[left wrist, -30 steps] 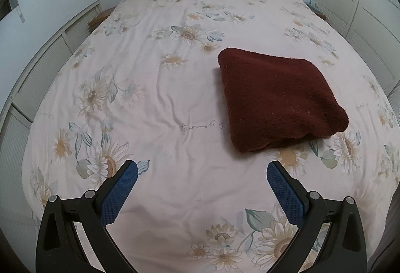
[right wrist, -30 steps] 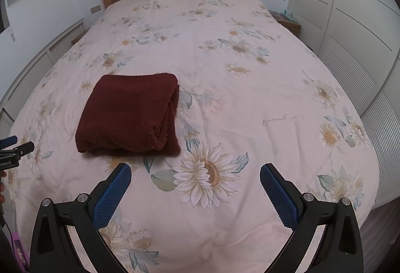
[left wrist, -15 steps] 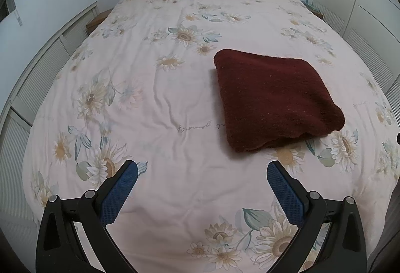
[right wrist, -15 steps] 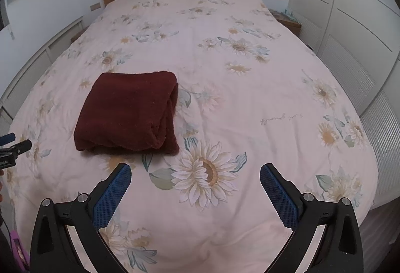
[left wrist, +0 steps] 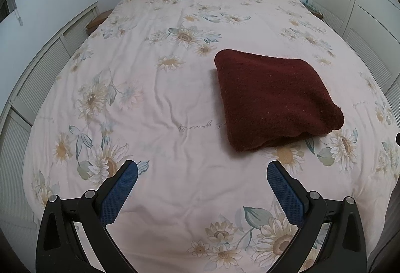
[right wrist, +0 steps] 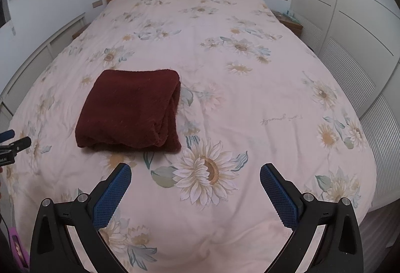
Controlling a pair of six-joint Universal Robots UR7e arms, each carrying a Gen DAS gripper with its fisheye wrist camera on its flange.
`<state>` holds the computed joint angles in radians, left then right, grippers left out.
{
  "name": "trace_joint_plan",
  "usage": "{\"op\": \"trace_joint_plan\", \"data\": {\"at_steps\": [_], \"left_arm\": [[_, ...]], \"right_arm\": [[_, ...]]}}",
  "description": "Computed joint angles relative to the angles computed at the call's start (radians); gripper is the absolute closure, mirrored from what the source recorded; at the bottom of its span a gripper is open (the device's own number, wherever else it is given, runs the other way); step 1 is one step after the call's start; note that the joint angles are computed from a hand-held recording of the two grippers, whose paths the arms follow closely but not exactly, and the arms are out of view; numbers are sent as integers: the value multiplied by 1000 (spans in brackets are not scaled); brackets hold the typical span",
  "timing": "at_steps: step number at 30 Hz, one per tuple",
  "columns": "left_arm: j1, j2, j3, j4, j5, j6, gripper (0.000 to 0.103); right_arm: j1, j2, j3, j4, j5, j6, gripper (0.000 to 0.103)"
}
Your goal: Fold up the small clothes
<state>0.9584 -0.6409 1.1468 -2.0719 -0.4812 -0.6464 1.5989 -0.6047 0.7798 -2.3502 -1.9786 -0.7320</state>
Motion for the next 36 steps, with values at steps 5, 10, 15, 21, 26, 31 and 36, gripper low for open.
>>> {"op": "trace_joint_plan", "data": {"at_steps": [5,10,15,21,26,31,36], "left_arm": [[1,-6,7,0,-4,-3,1],[-1,-5,7,21,-7,-27,1],[-3,2,-1,27,-11,-34,1],[-5,11,-11,38,-10,-39,1],[-6,13,-12,31,-15,-37,1],[-4,11,-5,23,-18,-18,1],[-4,7,6,-4,-22,-5,1]], "right_arm": [[1,2,0,4,-4,-4,0],[2,4,0,10,-11,-9,0],[2,6,-2,14,-9,-11,0],[2,6,-3,16,-7,-8,0],[2,6,-3,15,-9,-11,0],[1,4,6,15,-9,-11,0],[-1,2,10,18,-11,-9,0]]}}
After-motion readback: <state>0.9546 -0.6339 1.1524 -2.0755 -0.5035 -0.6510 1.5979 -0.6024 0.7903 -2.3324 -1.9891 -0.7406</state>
